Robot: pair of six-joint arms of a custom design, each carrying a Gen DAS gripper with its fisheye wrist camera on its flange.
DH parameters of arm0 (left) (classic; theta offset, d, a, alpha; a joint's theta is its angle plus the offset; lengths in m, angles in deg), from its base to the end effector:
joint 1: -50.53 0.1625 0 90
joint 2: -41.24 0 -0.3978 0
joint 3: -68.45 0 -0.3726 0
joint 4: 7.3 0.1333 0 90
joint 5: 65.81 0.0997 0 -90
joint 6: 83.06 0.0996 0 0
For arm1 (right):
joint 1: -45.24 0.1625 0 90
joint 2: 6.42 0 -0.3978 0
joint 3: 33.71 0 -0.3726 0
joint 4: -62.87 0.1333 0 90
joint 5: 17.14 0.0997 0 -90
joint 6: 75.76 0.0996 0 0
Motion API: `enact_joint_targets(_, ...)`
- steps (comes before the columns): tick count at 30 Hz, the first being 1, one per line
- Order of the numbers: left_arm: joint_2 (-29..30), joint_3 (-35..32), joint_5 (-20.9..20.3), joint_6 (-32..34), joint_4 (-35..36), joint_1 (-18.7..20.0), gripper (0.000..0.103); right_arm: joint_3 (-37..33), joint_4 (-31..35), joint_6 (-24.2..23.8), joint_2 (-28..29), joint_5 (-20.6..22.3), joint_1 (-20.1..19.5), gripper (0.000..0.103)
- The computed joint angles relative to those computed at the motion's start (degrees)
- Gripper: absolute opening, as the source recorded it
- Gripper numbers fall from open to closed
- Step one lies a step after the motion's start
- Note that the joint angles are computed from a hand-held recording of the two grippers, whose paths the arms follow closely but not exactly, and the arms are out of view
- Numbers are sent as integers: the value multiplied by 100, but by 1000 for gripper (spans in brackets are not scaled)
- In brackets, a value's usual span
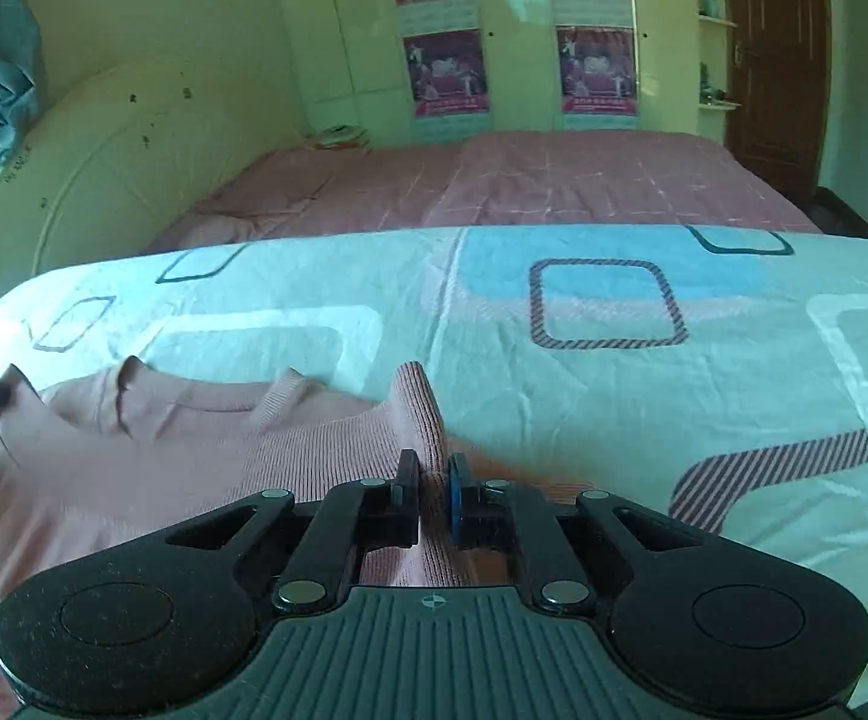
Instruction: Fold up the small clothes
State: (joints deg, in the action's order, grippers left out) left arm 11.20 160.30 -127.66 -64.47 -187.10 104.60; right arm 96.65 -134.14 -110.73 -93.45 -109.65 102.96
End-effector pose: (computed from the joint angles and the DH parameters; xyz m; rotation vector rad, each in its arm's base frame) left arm -0.2352 -0.6318 0.0025 1.0601 2.4168 -0.7485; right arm -0.1180 -0.4282 0.3493 0.0222 -2.2461 1.1342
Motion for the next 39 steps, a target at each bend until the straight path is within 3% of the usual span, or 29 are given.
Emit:
enact_joint_targets(4, 19, -84, 26, 128, 46, -62, 3, -15, -141, 366, 60, 96, -31, 8)
enact_joint_targets(11, 266, -557, 144, 270, 208, -56, 3, -316, -389, 528, 397, -201, 167, 8)
enact_joint_targets(16, 675, -1066, 570, 177, 688, -27, 3, -662, -212, 695, 798, -868, 307, 8)
enact_joint_targets(19, 821, -1119, 763, 460, 597, -68, 3, -721, -372, 643, 978, -1118, 383, 8)
enact_joint_targets(20, 794, -1084, 793, 509, 583, -87, 7, -734, -379, 588, 997, -1229, 437, 8)
enact_joint_targets(21, 755, -1015, 871, 503, 505, -119, 22, -719, -444, 518, 1001, -1344, 505, 8)
enact_joint_targets(22, 661, -842, 1045, 488, 318, -208, 32, -677, -749, 331, 1085, -1626, 668, 18)
enact_joint_targets(23, 560, -619, 1052, 576, 1, -271, 49, -574, -1294, 7, 1201, -1719, 772, 53)
enact_joint_targets(24, 372, -310, 844, 554, -276, -338, 58, -393, -1616, -217, 1159, -1573, 856, 69)
enact_joint_targets(25, 162, -14, 414, 327, -313, -389, 59, -189, -1698, -318, 1078, -1187, 854, 70)
enact_joint_targets(28, 49, 372, -186, 156, -131, -636, 57, -7, -824, -368, 1015, -603, 1091, 33)
enact_joint_targets(30, 116, 411, -641, 17, 203, -715, 59, -20, -343, -459, 1164, -338, 1227, 32)
enact_joint_targets(31, 239, 365, -641, 81, 377, -770, 61, -77, -329, -620, 1347, -528, 1348, 32)
enact_joint_targets(32, 392, 321, -452, 200, 435, -822, 63, -165, -360, -791, 1585, -841, 1474, 33)
enact_joint_targets(34, 587, 290, -142, 358, 219, -802, 71, -199, -754, -1002, 1812, -935, 1466, 33)
enact_joint_targets(37, 351, 383, -334, 45, 128, -531, 76, -263, -1005, -585, 1703, -1267, 1309, 33)
enact_joint_targets(39, 245, 518, 88, 70, -148, -476, 78, -205, -1101, -396, 1450, -1357, 971, 32)
